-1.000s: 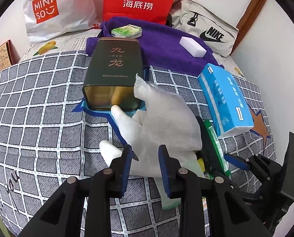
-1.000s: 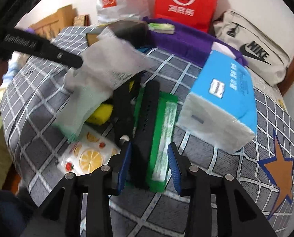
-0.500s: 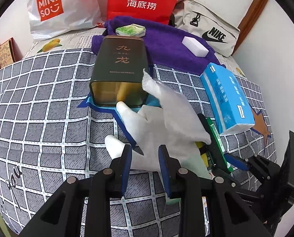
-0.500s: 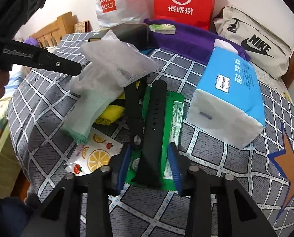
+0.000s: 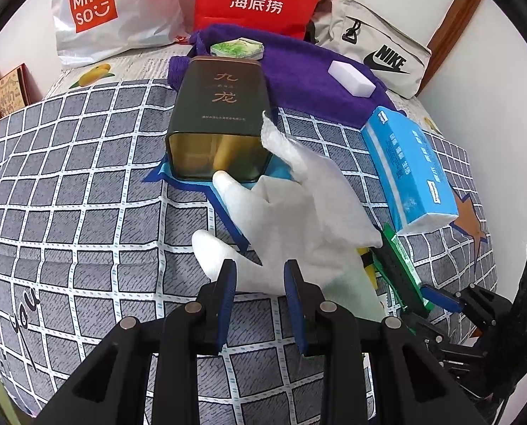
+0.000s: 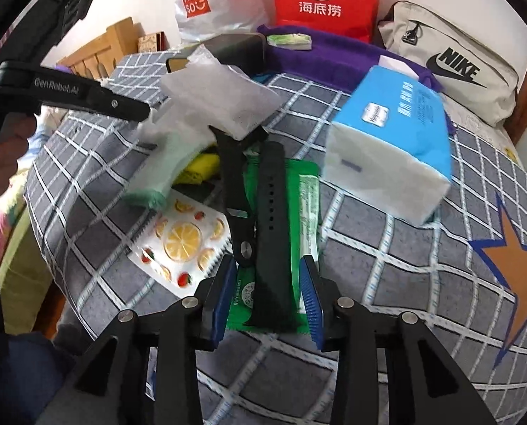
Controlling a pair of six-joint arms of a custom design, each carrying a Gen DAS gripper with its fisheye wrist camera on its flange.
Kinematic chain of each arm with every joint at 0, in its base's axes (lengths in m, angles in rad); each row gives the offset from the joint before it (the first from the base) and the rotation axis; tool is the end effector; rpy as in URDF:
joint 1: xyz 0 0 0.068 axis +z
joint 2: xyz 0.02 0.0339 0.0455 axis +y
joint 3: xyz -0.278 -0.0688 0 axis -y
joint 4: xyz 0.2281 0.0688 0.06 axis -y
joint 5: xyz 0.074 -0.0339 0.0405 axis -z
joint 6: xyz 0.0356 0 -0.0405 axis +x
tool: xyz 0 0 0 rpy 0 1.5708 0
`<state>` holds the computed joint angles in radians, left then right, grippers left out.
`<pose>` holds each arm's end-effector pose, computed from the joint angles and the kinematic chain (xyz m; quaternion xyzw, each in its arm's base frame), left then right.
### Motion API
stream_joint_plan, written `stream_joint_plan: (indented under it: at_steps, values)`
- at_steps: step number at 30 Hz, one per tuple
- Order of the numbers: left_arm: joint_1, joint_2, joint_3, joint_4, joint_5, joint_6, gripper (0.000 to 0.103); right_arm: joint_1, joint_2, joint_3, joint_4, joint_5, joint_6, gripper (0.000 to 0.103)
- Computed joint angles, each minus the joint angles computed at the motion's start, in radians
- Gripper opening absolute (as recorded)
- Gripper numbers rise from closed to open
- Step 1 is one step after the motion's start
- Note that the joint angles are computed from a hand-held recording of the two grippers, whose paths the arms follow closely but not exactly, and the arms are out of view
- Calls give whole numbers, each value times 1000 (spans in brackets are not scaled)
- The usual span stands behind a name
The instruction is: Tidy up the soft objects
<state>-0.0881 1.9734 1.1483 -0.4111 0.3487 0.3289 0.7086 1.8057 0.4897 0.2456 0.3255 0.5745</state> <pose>0.3606 -0.0441 0.1409 0.2293 0.9441 -0.1501 0.1833 0.1987 0.1553 0.0837 -0.0240 0.9566 0.0204 0.2897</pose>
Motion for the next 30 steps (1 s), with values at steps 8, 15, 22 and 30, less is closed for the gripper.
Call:
stream_joint_plan:
  at_steps: [8, 15, 22, 30]
  values:
    - [-8, 2, -8, 4, -19, -6, 27, -8, -85, -80, 80, 23, -8, 37]
    - [-24, -1, -19, 13, -29, -17, 30, -10, 47, 53, 7, 69, -55, 37]
    - [-22, 12, -9, 8, -30, -26, 30, -26, 53, 111, -43, 80, -88, 35]
    - [-20, 30, 3, 4, -34, -27, 30, -81, 107, 179, -57, 44, -91, 32]
